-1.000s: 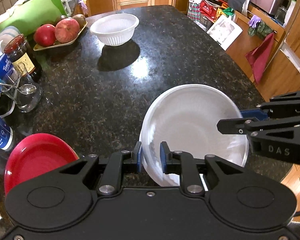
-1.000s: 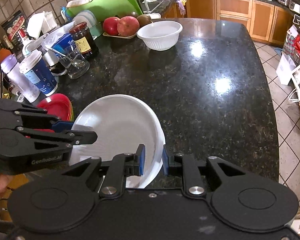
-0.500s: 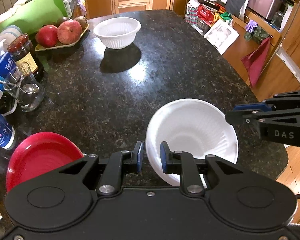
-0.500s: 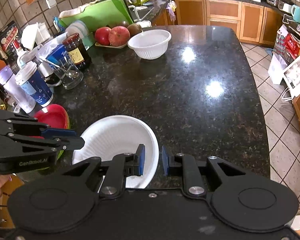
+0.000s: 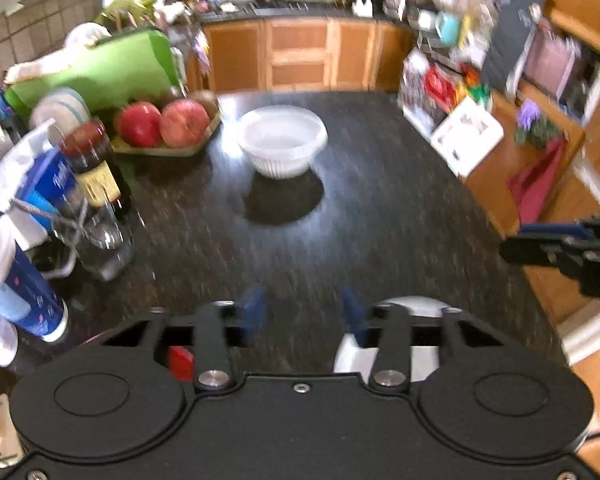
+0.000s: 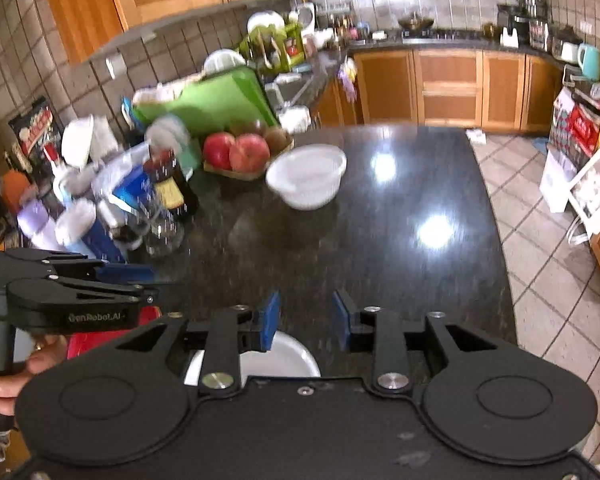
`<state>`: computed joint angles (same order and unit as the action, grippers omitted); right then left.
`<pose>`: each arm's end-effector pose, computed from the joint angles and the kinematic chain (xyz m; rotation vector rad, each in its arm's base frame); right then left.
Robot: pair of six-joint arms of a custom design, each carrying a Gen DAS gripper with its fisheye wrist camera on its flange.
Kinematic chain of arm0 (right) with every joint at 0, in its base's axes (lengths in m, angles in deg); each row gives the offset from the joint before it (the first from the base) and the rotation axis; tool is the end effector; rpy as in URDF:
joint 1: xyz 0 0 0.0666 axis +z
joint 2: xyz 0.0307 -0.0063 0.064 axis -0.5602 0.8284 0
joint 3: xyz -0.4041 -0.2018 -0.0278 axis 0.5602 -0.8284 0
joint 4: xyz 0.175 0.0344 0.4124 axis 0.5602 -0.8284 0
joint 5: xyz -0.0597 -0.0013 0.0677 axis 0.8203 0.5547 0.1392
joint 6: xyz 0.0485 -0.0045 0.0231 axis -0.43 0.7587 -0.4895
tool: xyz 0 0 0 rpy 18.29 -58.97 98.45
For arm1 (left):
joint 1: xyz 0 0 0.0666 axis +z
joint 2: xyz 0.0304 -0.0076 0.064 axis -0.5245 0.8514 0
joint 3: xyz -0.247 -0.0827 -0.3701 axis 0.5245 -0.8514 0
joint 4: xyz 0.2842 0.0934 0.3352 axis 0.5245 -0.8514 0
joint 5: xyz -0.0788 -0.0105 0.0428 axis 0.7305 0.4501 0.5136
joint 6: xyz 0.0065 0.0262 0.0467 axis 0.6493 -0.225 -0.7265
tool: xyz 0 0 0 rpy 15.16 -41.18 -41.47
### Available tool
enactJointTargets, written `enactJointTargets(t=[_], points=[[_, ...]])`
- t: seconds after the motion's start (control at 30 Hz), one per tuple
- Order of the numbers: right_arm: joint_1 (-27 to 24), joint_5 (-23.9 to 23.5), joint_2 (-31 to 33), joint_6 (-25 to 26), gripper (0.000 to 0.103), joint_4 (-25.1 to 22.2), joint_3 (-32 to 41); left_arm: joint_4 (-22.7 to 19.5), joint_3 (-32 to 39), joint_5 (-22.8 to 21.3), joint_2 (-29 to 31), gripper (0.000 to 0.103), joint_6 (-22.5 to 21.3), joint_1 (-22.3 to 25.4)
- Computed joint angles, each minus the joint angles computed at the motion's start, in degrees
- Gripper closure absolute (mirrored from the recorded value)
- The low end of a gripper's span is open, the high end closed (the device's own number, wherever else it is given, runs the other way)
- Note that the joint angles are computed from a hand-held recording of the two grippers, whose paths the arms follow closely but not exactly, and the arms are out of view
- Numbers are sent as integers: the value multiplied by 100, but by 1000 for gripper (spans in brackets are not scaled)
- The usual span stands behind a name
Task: Organize plates and bowls
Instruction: 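Move both grippers back to the rim of the white bowl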
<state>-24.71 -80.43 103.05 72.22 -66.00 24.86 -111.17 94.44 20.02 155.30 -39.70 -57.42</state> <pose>0.5974 0.1105 0.4191 -0.4023 2.3308 0.4763 0.5436 -0.2548 0.3971 0.0621 2.4370 -0.0850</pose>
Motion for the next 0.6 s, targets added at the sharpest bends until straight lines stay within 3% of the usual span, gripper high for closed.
enactJointTargets(t=[0.13, 0.4, 0.5, 0.6], points=[[-60, -26, 165, -17, 64, 89, 343, 226, 191, -171, 84, 45, 35, 133], [-182, -241, 982, 32, 63, -323, 1594, -76, 1076, -886, 699, 41, 38, 297], [-172, -149, 1226, 133, 66, -108, 1898, -209, 1417, -762, 959, 41, -2, 405], [-205, -154, 1525, -165, 67, 4, 2276, -292, 1678, -604, 1154, 42, -13, 492]])
